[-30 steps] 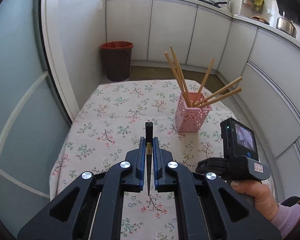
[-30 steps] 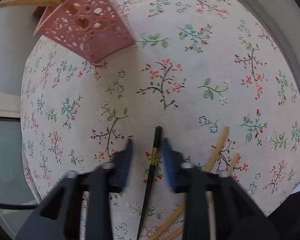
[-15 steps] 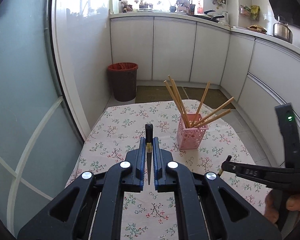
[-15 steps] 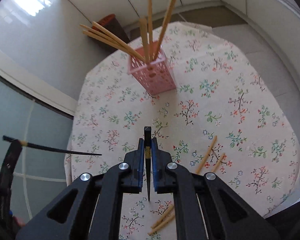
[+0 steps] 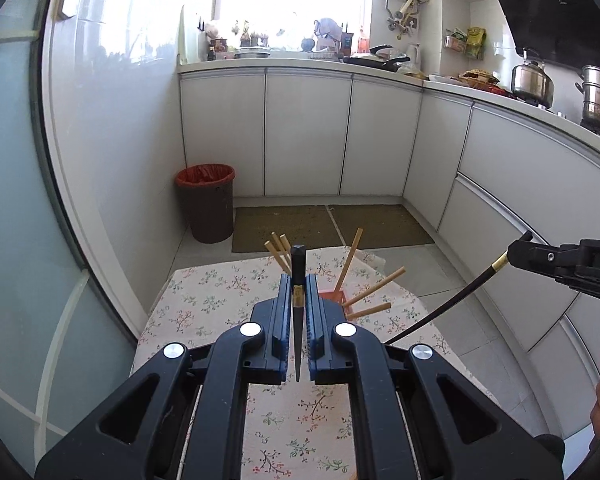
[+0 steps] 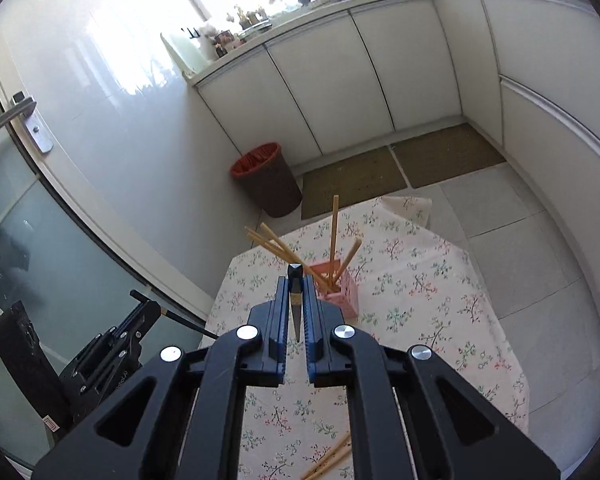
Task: Organize utensils
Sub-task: 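Carry the black chopstick in the left tool to the pink holder and release it, then withdraw the left tool from the holder toward the last two wooden chopsticks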
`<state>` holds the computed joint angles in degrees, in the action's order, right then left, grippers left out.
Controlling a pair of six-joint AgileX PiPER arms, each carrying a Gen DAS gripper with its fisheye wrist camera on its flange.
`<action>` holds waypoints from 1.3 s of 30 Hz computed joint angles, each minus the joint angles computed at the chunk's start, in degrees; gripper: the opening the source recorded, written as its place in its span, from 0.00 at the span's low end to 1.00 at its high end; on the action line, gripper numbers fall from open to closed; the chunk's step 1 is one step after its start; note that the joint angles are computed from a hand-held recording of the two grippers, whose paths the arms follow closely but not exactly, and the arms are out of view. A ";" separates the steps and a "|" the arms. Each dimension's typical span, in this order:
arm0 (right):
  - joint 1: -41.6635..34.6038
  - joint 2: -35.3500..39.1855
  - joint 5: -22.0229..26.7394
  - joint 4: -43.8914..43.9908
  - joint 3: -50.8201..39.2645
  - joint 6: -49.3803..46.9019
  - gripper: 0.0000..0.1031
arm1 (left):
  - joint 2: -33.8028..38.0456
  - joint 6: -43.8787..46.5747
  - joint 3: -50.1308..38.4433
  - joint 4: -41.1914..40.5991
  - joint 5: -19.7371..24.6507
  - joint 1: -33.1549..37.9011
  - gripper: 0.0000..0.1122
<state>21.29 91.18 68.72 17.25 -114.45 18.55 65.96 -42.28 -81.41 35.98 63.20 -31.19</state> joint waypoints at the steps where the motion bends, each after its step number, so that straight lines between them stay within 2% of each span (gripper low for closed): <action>1: -0.91 0.18 0.23 0.51 -0.84 -0.35 0.07 | 0.68 0.47 -0.92 -0.35 -0.30 0.30 0.05; 6: -5.10 -0.41 -0.05 4.39 -0.94 -2.22 0.07 | 5.74 1.96 -6.34 -2.72 -3.26 3.26 0.05; 11: -8.31 -1.62 -1.02 6.88 1.31 -4.31 0.07 | 12.90 -0.18 -9.57 -0.08 -7.36 4.85 0.05; 19: -10.98 0.69 -1.01 8.39 -0.44 -5.68 0.07 | 22.95 1.27 -10.97 -6.33 -15.20 11.97 0.06; 20: -10.98 1.16 -1.10 8.58 -0.98 -5.49 0.07 | 23.65 1.44 -10.54 -7.36 -15.88 12.63 0.07; 21: -10.89 1.70 -1.33 8.66 -1.57 -5.38 0.07 | 23.80 1.69 -10.15 -8.21 -16.18 13.25 0.13; 24: -10.03 2.99 -2.49 7.67 -3.19 -4.59 0.07 | 21.09 -0.17 -6.95 -7.32 -18.75 13.84 0.28; 26: -9.18 4.25 -3.44 6.66 -4.33 -3.57 0.07 | 18.70 -0.58 -5.52 -6.83 -19.44 14.24 0.30; 30: -6.93 7.87 -4.44 3.19 -8.26 -0.47 0.07 | 12.51 -1.41 -2.15 -9.09 -20.95 17.14 0.43; 32: -5.58 9.94 -4.76 0.77 -10.51 0.87 0.07 | 9.00 -2.63 0.96 -9.72 -22.27 18.86 0.43; 35: -3.60 14.52 -2.78 -2.08 -16.59 2.68 0.07 | 4.64 -4.05 5.44 -10.25 -23.28 21.19 0.43; 39: -0.01 21.14 -0.22 -7.09 -24.99 4.94 0.07 | 1.10 -1.65 10.70 -15.16 -25.01 25.83 0.43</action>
